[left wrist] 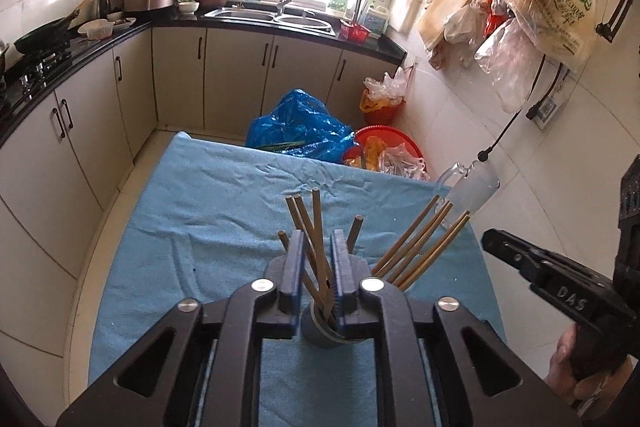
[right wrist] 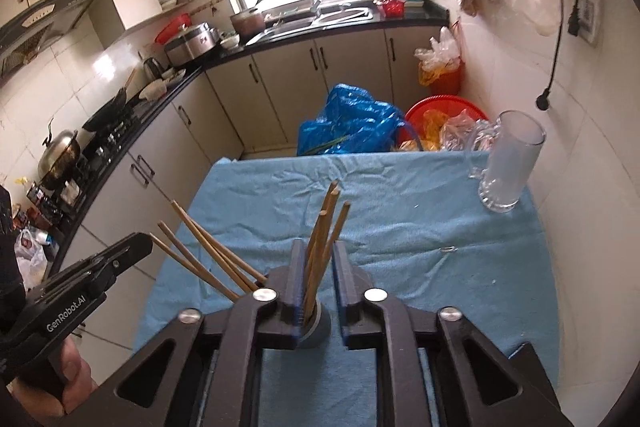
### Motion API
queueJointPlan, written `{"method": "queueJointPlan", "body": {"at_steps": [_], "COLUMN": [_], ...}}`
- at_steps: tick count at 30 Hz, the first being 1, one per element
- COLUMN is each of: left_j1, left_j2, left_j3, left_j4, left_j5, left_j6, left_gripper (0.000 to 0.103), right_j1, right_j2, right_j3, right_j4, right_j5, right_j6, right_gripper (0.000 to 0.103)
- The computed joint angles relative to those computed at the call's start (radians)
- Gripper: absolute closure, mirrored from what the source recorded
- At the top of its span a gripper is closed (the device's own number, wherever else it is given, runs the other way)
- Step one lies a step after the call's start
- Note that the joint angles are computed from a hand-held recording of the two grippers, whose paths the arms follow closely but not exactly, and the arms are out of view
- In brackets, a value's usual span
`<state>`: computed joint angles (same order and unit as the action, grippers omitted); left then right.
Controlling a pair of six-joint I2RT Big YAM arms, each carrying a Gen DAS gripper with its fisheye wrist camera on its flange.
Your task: Organize utensils
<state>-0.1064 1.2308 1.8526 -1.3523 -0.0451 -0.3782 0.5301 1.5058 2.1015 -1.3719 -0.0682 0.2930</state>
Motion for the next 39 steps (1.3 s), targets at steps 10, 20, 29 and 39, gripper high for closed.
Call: {"method": "queueJointPlan", "body": {"at_steps": [10, 20, 29, 39], "left_j1": [-0.032, -0.068, -0.088, -0.158], "left_j2": [-0.039, -0.058, -0.05, -0.054], "left_j3": [-0.018, -0.048, -0.049, -0.031], "left_j4": [-0.03, -0.047, -0.071, -0.184], "left_j5": [-0.093, -0.192, -0.255, -0.398], "left_j6": [-0.013, -0.021, -0.044, -0.089], "left_gripper": [0.063, 0.047, 0.032, 0.014], "right_j1": [0.006, 0.011, 0.0, 0.007], "right_j2": [-0.063, -0.094, -0.108, -0.157], "right_j3": [-0.053, -0.093, -0.111, -0.165], "right_j4": [-0.011, -0.031, -0.046, -0.062], "right_j5": [0.07, 0.094, 0.1, 0.142], "right_j6": [0.033, 0.034, 0.032, 0.026], "right_gripper": [0.052, 0.042, 0.036, 0.026]}}
